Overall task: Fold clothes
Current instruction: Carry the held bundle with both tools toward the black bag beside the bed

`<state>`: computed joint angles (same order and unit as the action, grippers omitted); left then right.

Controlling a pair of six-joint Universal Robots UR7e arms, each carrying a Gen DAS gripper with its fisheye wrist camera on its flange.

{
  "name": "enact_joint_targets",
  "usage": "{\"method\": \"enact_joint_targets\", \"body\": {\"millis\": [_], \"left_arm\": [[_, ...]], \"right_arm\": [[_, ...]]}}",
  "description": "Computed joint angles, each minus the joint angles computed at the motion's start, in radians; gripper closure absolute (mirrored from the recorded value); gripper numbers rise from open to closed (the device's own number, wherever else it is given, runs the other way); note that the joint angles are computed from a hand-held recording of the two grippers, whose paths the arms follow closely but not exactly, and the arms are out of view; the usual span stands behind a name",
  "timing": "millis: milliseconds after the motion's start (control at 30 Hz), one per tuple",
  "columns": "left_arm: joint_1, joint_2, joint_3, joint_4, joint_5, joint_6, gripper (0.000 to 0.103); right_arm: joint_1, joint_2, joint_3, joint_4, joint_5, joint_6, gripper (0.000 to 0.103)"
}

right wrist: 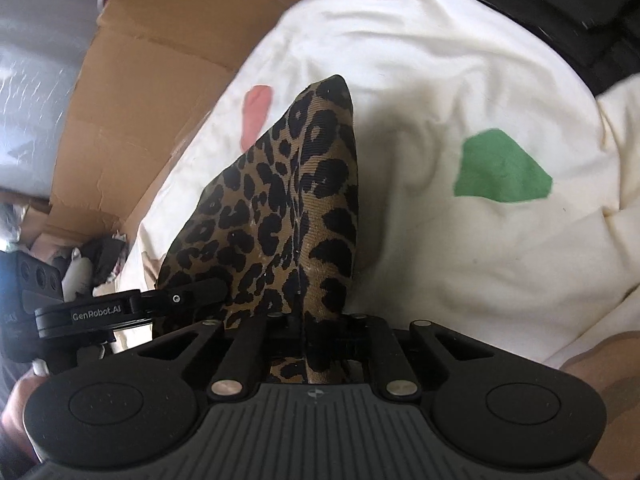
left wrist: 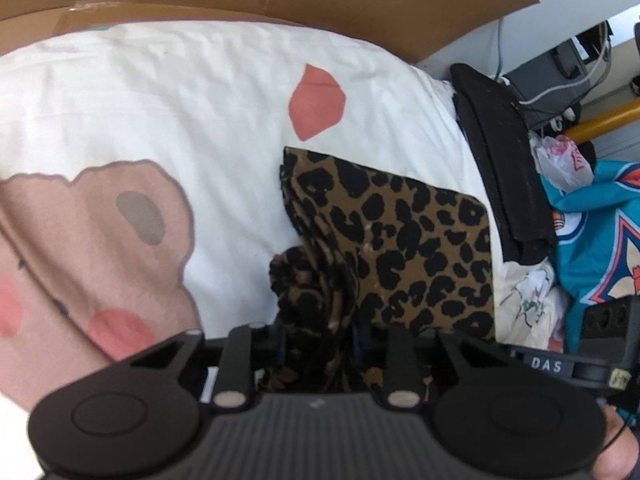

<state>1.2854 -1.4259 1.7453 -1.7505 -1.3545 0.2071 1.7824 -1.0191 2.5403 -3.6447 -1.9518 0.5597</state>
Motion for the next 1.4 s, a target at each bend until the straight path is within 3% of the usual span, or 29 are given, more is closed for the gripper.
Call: {"method": "enact_joint_targets", "body": {"millis": [400,900,1167,1400], "left_arm": [[-0.091,-0.1,0.011,0.027,0.071,-0.089,0.076],[-0.226,-0.216,-0.051,0.152,0.085,-0.21,0.076],[-0.333,-0.296,-0.062,0.229,0.113,-0.313,0.076],[-0.436,-0.343,-0.082,0.277,0.112,-0.384,0.076]], "right_arm": [[0.129,-0.077,-0.074,0.208,-0.09,-0.046,0.097],[0.275,-0.252,-0.139,0.446,-0.104,-0.084,0.097],[0.368,-0.347,-0.177,0.602,-0.122,-0.171,0.097],[0.453,-0.452,-0.202,0.711,-0.158,-0.153,0.097]]}}
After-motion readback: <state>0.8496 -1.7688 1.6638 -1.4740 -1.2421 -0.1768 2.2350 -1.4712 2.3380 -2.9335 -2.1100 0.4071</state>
